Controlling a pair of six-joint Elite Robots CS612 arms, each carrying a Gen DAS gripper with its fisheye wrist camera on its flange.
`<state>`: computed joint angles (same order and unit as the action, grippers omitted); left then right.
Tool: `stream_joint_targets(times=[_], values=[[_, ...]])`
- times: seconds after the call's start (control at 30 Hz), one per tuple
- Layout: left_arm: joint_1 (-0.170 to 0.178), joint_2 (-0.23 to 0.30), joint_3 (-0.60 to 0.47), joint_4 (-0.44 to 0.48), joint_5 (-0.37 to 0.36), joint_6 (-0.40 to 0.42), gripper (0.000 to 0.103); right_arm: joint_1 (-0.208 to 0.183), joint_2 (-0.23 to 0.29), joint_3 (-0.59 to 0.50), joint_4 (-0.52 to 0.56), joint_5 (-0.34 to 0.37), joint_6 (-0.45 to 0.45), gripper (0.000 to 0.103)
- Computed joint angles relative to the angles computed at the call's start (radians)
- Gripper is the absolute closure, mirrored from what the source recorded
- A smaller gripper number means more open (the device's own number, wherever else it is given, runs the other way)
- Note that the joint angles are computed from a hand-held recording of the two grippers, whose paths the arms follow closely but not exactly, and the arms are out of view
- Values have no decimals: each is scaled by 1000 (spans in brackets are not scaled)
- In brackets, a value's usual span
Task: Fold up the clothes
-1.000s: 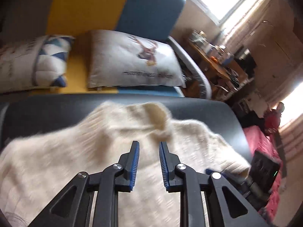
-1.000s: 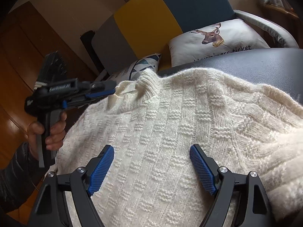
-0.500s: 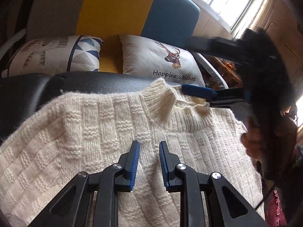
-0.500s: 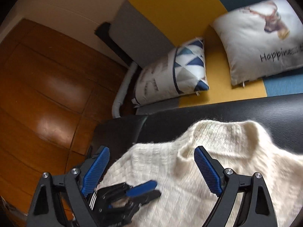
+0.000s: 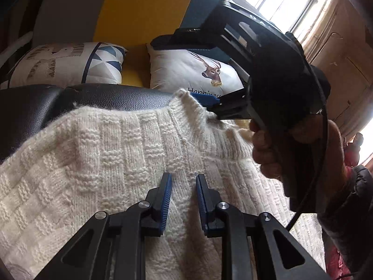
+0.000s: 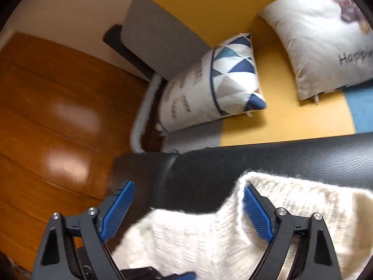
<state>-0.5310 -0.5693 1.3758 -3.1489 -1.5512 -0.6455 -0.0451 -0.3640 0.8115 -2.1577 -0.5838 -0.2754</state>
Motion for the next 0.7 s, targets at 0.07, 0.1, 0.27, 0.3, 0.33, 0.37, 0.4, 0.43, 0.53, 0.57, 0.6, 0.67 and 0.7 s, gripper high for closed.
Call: stream_joint_targets(times=[0.07,0.1,0.27,0.3,0.33,0.37,0.4,0.43,0.53,0.57,0.6,0.67,0.7], values=[[3,0,-1,-1,-11,-11,82,-3,-18,21,-13,-22,-9,11],[4,-2,-1,4,-14,-16,82,-7,-29,40,-31,-16,-8,11],[8,-7,-23,20,-27,-32,82,-43,-110,169,-43,-2,-108,9],[8,-4,-37,29,-25,-22,82,-49,-120,188,-42,-8,-115,9],[6,0,-54,46,-17,-5,82,-55,-130,206,-41,-15,-122,8],[4,5,-71,62,-8,12,82,-61,-139,224,-40,-22,-128,7],[3,10,-91,84,-1,26,82,-67,-149,241,-40,-28,-134,7],[4,18,-115,117,6,38,82,-73,-158,258,-39,-35,-140,7],[5,43,-180,225,64,49,82,-79,-151,263,-69,-90,-83,7],[8,51,-195,252,71,43,84,-79,-146,261,-92,-123,-54,7],[11,57,-203,257,75,33,85,-81,-140,260,-109,-130,-40,7],[15,59,-201,247,70,8,85,-87,-131,263,-143,-122,-22,8],[15,58,-198,245,71,1,85,-90,-129,267,-161,-109,-16,8]])
